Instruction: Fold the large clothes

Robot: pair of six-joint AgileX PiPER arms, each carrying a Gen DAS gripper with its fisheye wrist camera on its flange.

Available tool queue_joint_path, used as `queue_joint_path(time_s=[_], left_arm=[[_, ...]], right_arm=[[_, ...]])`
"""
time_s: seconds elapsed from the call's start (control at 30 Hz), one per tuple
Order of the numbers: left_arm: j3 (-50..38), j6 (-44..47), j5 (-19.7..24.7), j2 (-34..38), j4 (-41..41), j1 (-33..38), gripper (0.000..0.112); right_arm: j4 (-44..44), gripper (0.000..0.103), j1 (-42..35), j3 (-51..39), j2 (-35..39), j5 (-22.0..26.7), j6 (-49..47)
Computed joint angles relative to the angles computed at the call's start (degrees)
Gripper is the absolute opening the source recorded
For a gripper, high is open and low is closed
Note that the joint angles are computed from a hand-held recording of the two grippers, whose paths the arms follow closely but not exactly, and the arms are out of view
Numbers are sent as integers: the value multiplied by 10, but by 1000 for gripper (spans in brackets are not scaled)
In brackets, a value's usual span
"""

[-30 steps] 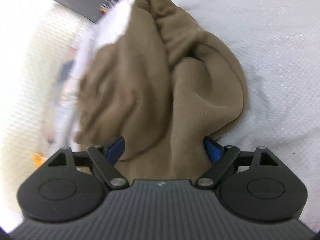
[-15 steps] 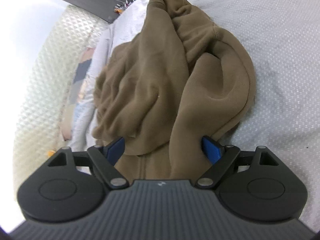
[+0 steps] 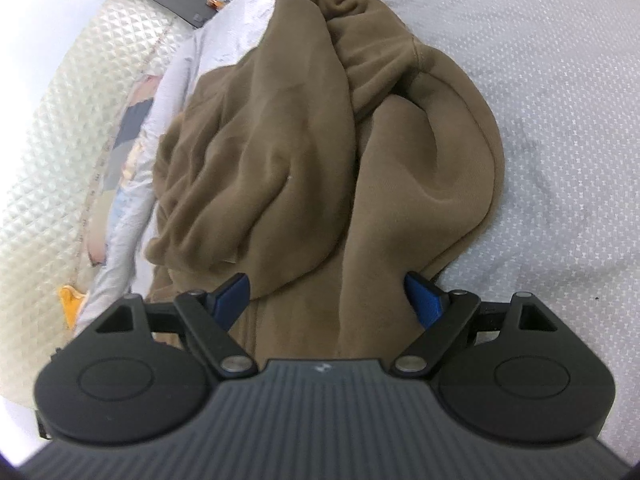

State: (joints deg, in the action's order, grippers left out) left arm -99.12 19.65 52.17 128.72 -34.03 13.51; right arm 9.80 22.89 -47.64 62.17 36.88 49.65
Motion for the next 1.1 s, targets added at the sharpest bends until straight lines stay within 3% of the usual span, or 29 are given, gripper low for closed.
queue_joint_path(time_s=[0.1,0.2,0.3,0.4,0.47,0.57,0.63,0.7,0.8,0.9,0.97,1.1], left_arm=[[-3,3,3,6,-16,6,60],[35,92,5,-14,-105,30,52],[65,213,69,-22,-246,76,52],[91,264,93,-31,-305,87,52],[82,246,98,-22,-298,83,52],[36,154,92,5,-221,64,52],[5,88,93,23,-170,53,53],[-17,32,93,34,-126,44,54],[-23,28,97,41,-113,45,54],[-20,29,93,40,-113,43,55],[-17,36,86,40,-120,41,55],[-32,36,76,51,-117,28,50]], right_arm=[[-31,86,14,-17,21,17,28],[-43,87,17,-19,28,17,37],[-20,86,6,-4,11,-1,25],[31,86,-15,18,-13,-22,-13],[94,86,-41,38,-31,-40,-68],[183,86,-72,62,-46,-57,-142],[162,86,-59,52,-38,-53,-115],[64,86,-21,6,-1,-3,-40],[-53,86,54,-102,103,130,26],[-78,86,77,-163,168,201,5],[-69,86,67,-183,195,229,-2],[-38,83,48,-195,226,225,-32]])
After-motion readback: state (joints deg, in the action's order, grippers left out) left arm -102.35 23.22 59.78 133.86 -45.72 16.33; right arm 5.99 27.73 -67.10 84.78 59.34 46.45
